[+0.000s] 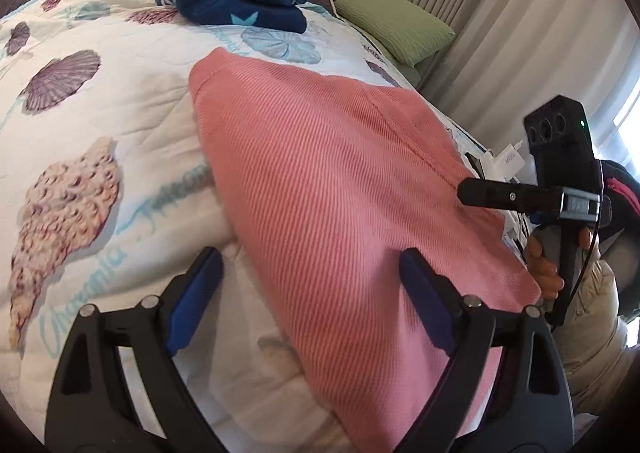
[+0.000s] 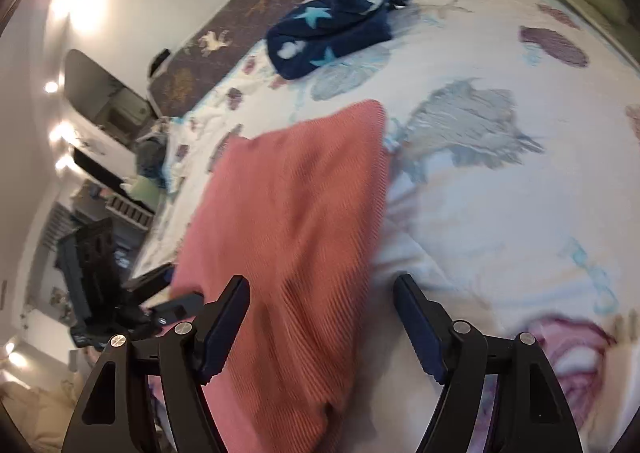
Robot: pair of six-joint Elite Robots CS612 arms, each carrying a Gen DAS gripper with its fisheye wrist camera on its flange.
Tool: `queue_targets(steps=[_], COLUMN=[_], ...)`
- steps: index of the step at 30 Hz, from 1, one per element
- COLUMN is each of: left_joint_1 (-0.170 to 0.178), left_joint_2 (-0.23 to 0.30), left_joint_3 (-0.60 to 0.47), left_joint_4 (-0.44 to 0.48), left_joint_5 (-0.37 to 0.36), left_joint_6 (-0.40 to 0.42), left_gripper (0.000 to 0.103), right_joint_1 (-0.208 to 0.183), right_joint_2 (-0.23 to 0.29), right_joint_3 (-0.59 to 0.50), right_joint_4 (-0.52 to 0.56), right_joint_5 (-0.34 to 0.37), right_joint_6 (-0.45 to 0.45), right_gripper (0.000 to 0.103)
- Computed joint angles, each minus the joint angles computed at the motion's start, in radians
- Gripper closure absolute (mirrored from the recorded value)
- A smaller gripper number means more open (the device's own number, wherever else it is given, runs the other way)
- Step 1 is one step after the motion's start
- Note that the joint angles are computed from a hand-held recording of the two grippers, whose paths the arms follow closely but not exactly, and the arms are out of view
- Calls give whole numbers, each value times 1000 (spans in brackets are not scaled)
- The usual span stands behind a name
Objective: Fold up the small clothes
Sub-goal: 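Grasp the folded sweater with the left tool while the right tool grasps it, lift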
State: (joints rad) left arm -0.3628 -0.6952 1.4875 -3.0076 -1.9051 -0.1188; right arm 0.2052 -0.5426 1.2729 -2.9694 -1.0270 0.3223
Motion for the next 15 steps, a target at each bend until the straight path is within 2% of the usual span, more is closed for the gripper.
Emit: queue_targets(steps=[4, 7, 9, 10, 11, 12, 13, 15], left_joint_1=[1, 6, 9, 12, 16, 20, 21, 11], left_joint_2=[21, 38, 44, 46, 48, 49, 47, 23], left_joint_3=[-39, -75, -87, -92, -97, -99, -95, -68], left_joint_4=[19, 40, 42, 44, 41, 39, 26, -3], left_joint_5=[-17, -41, -43, -51, -67, -90, -97, -57], left_joint_6=[15, 4, -9, -19, -33, -41, -29, 7], left_gripper=[8, 10, 29, 35, 52, 63, 68, 73], right_joint_1=[-15, -17, -18, -19, -21, -25, -25, -11], right_joint_2=[50, 72, 79, 81, 82, 88, 85, 60], right_joint_3=[-64, -105, -121, -122, -121, -120, -110, -84], right_joint_4=[-21, -4, 9, 12, 14, -3, -30, -50], right_joint_5=[112, 138, 144, 141, 141, 165, 157, 90], right_joint_6=[48, 50, 48, 54, 75, 111, 133, 107], right_gripper=[26, 28, 40, 60, 80, 80, 83, 84])
